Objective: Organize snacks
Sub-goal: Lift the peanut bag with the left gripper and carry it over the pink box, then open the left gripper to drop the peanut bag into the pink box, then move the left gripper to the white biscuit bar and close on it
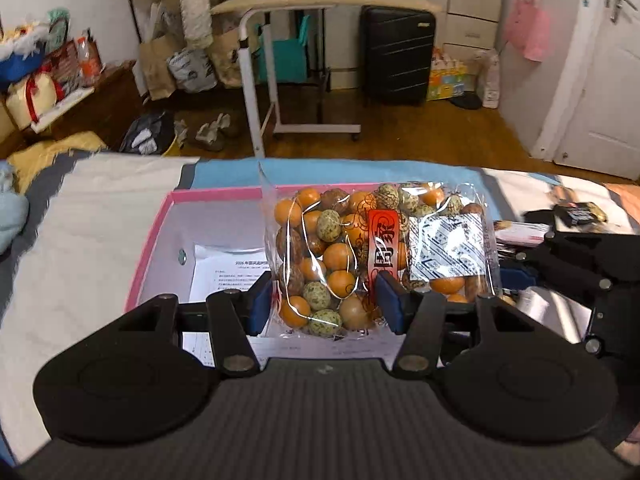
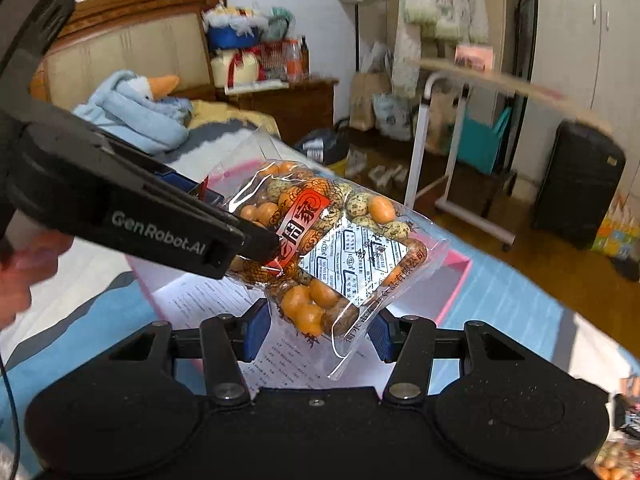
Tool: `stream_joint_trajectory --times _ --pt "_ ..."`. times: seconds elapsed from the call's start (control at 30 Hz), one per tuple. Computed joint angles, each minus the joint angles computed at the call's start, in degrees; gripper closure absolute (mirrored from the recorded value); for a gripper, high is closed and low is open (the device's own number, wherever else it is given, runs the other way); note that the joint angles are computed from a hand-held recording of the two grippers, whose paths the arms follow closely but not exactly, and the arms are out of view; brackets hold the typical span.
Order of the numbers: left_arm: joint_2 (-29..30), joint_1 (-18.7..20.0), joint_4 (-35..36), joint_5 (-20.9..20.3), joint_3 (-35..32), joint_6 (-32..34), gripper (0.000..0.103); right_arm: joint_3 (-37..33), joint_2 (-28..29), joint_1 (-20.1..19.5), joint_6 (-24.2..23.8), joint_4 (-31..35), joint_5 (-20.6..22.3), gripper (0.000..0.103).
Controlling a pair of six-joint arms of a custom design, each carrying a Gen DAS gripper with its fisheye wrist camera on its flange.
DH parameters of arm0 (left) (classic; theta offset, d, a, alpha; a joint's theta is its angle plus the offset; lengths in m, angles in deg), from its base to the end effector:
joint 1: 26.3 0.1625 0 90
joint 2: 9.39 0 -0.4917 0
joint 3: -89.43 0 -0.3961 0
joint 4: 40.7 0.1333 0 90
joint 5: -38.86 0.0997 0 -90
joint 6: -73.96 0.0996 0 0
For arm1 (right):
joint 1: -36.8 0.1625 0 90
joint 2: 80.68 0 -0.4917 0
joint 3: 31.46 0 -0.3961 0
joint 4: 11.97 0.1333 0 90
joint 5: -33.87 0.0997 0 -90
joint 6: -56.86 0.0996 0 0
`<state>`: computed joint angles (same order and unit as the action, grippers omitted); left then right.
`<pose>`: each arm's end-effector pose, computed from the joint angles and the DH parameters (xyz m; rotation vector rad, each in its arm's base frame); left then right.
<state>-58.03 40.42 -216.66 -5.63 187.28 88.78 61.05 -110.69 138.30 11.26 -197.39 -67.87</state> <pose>-0.0910 -0.7287 0.2354 0.4425 2.2516 -0.8232 0.2594 -0.7079 0.0294 1.2188 -2.4118 0.6815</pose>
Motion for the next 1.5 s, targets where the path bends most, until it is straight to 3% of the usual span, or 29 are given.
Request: stream_joint_trajectory --times 0.1,0.33,0.47,0.53,0.6,0.77,1.07,1.3,1.5 --pt "1.24 1.80 3.92 -0.36 -3.05 -4.16 0.050 -3.61 2.02 0.44 1.11 3.82 -2.52 0.046" --pt "4.34 4.24 3.33 -1.36 -6.59 -4.21 0.051 -10.98 5.69 2.04 3.24 11.10 -10.37 0.044" --pt "6.81 3.40 -1.59 5.01 -6.76 -0.32 0.047 -10.16 5.93 2.75 0.90 6.47 -12.06 0.033" --pt "6.00 3.04 -1.18 5.49 -5.35 -2.13 0.046 -8.02 4.19 2.87 2.05 6.75 -11.80 0.026" --pt "4.79 2.45 -1.55 5.04 -3.53 -3.15 0.045 -6.10 2.67 3.00 3.04 6.85 -11.91 0.026" --pt "0.81 -0.32 -2.18 3.67 1.57 -3.94 0.040 -1.72 -0.26 3.74 2.52 3.21 -13.09 0.026" --pt "-5.99 -7.41 1.41 5.53 9.29 -5.84 0.033 4.69 -6.49 5.69 2.53 2.78 -15.12 0.025" --pt "-10.13 -12.66 7.36 4.87 13.17 -9.24 0.030 12.39 -14.70 4.99 -0.71 2.84 -13.06 0.021" --pt "-10.16 -16.63 9.58 2.27 15.19 -9.74 0.021 18.42 -22.52 2.93 -2.39 1.77 -10.90 0.020"
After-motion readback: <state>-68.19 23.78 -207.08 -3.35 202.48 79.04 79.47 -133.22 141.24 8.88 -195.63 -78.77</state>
